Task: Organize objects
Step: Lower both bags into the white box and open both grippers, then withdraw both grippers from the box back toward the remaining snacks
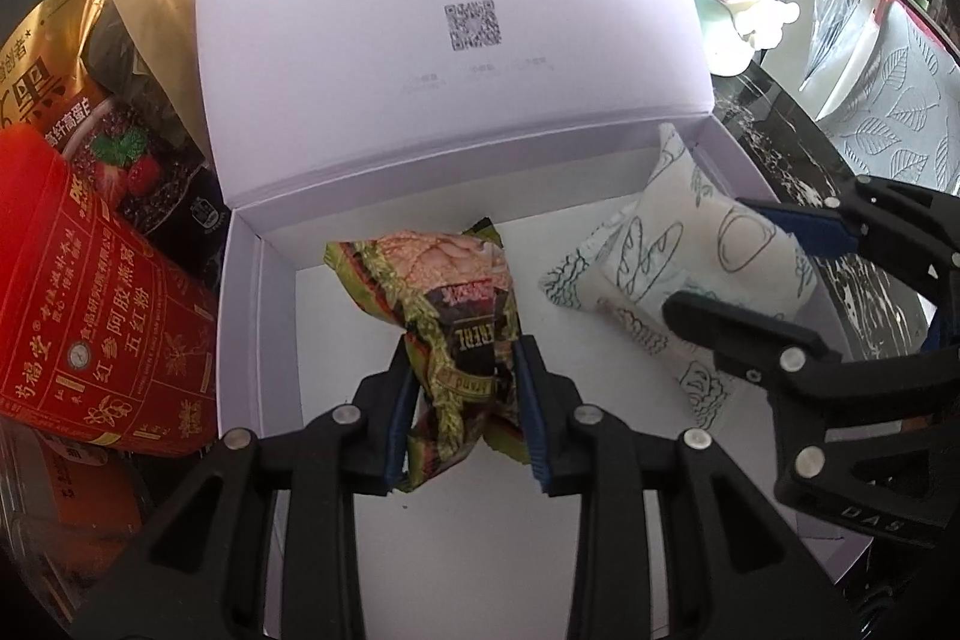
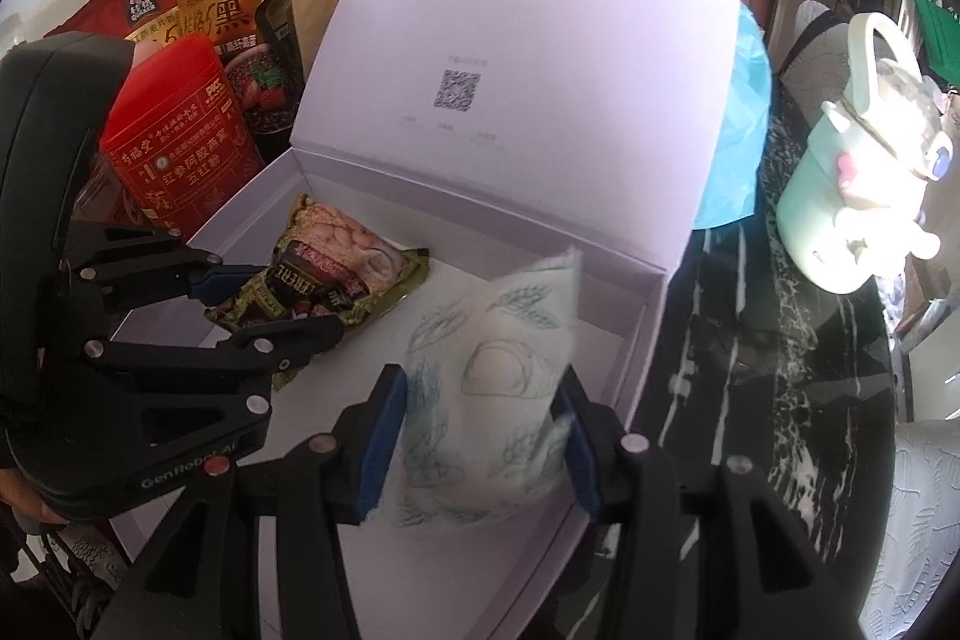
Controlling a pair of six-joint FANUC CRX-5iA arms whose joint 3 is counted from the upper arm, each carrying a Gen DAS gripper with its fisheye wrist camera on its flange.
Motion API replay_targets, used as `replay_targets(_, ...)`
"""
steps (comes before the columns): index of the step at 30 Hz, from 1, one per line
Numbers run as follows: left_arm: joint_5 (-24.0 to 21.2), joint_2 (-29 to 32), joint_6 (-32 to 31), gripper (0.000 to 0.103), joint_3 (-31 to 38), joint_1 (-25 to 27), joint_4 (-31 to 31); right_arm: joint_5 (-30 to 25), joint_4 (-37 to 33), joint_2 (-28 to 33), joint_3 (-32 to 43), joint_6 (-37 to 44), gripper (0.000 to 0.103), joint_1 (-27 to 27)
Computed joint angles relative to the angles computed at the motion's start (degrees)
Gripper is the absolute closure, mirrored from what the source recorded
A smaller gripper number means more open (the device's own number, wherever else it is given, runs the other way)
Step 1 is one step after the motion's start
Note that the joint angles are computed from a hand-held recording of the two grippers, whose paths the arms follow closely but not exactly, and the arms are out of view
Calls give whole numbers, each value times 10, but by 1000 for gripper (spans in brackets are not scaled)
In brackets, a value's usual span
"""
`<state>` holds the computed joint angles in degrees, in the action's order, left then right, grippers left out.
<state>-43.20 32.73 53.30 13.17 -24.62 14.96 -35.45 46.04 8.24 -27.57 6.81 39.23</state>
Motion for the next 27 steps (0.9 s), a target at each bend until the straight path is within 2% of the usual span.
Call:
replay_targets(6,30,-25,-8,72,-33,8,17,-20,36,-10,-8,-34,50,5)
replay_targets(10,63,-53,-54,71,-79,16,71,-34,54,-22,-17,-60,48,10)
replay_targets(12,76,-66,-68,65,-95,17,85,-41,64,-28,-21,-74,46,13)
replay_targets(14,86,-82,-77,53,-111,20,99,-56,78,-35,-26,-95,44,18)
replay_targets(16,97,-68,-78,44,-89,17,106,-70,87,-43,-30,-113,40,24)
replay_targets(18,126,-79,-81,35,-102,18,98,-84,91,-48,-30,-121,32,29)
replay_targets(19,126,-78,-64,32,-91,11,85,-97,98,-50,-31,-129,31,34)
replay_targets(23,124,-95,-70,27,-100,15,101,-134,110,-58,-31,-149,28,49)
replay_targets(24,126,-87,-46,27,-90,2,86,-138,112,-60,-32,-152,26,51)
replay_targets(27,135,-96,-45,25,-99,0,91,-156,114,-68,-33,-160,23,62)
